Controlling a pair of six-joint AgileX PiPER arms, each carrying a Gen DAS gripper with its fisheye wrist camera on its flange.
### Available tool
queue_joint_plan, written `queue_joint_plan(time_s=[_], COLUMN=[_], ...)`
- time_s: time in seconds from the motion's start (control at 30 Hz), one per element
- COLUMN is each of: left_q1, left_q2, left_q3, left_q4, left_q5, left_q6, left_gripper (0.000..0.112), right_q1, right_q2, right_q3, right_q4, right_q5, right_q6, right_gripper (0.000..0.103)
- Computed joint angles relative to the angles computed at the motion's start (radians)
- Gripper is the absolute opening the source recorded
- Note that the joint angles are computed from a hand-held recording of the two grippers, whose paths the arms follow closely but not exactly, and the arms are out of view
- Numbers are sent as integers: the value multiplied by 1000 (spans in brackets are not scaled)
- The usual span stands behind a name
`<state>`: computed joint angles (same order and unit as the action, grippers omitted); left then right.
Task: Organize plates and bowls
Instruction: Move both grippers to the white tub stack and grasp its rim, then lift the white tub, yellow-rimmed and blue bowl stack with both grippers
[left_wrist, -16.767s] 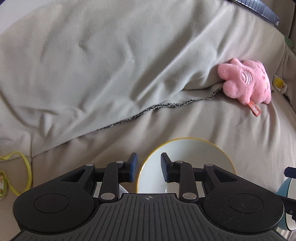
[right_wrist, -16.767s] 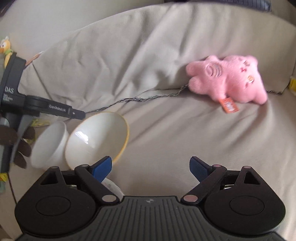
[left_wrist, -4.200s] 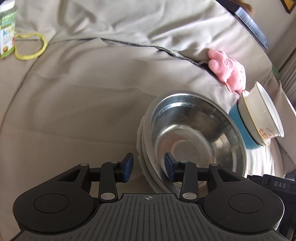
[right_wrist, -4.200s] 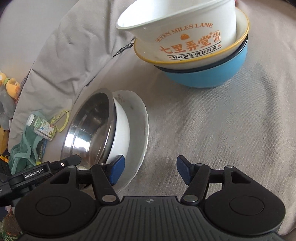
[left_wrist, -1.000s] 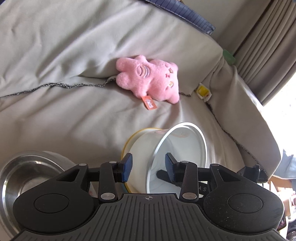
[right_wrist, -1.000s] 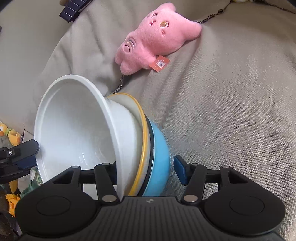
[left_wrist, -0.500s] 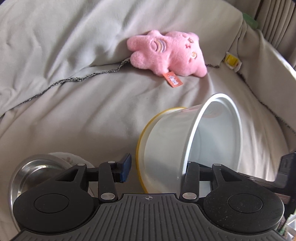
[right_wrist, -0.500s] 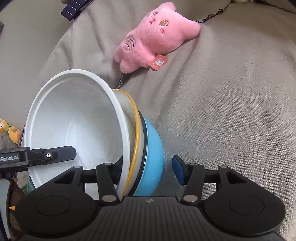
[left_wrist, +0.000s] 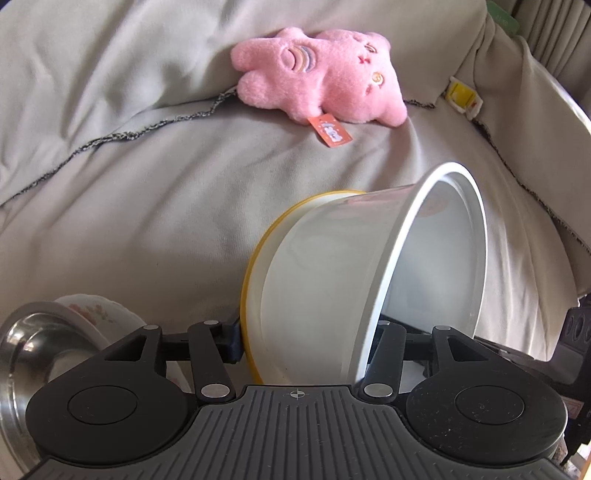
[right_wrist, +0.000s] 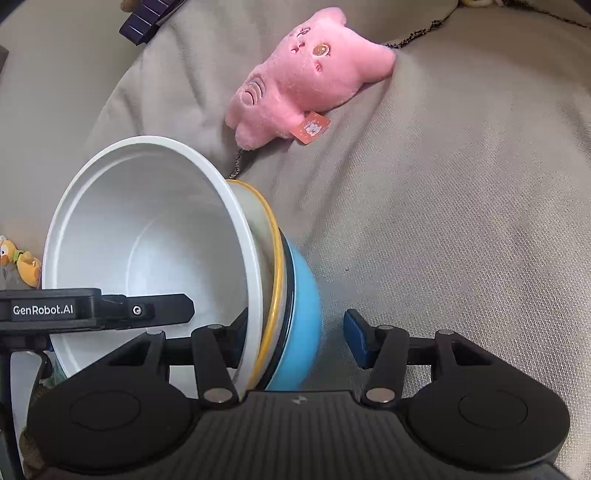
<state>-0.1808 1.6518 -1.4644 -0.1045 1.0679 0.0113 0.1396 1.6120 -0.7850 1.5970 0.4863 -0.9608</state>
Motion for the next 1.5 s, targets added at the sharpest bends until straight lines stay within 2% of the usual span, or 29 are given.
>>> queue_joint_plan(time_s=[0.13, 0.23, 0.37, 0.43, 0.53, 0.67, 0.73, 0.83, 0.97, 1.07, 1.17, 1.27, 1.43, 1.5], left_q1=[-22, -20, 19, 47, 95, 149, 171, 168, 167, 185, 210, 223, 197, 197], left_q2=[-9, -23, -46, -65, -60, -5, 39, 94, 125, 125, 105, 85, 66, 64], left_q3=[3, 19, 91, 138, 152, 117, 65, -22, -72, -59, -8, 44, 91, 90], left_q4=[5, -12, -59, -106, -183, -261, -285, -251, -250, -296, -348, -375, -326, -320], left_q5=[20, 15, -50, -90, -92, -56, -1, 85, 143, 128, 84, 47, -36, -39], left_q6=[29, 74, 142, 189, 281, 374, 395, 399, 449, 457, 456, 441, 331, 301], left_gripper=[64, 65, 66, 66, 66, 64, 64, 63, 63, 64, 65, 63, 63, 63], right_q1=[-39, -59, -55, -36, -32, -32, -22, -35, -73, -84, -48, 3, 74, 82], right_q2=[5, 2, -13, -33, -47, -15, 12, 45, 85, 100, 87, 52, 19, 13], right_q3=[7, 12, 23, 24, 13, -76, -143, -214, -265, -267, -234, -192, -139, -117], right_q4=[8, 10, 18, -7, -66, -234, -370, -482, -511, -483, -446, -424, -358, -285], right_q5=[39, 55, 54, 25, 25, 66, 84, 142, 227, 251, 210, 117, -25, -54], right_q6=[-9, -13, -47, -40, 19, 182, 306, 420, 458, 455, 426, 439, 434, 376], right_gripper=[52, 51, 52, 52, 52, 52, 52, 52, 52, 52, 52, 56, 60, 61])
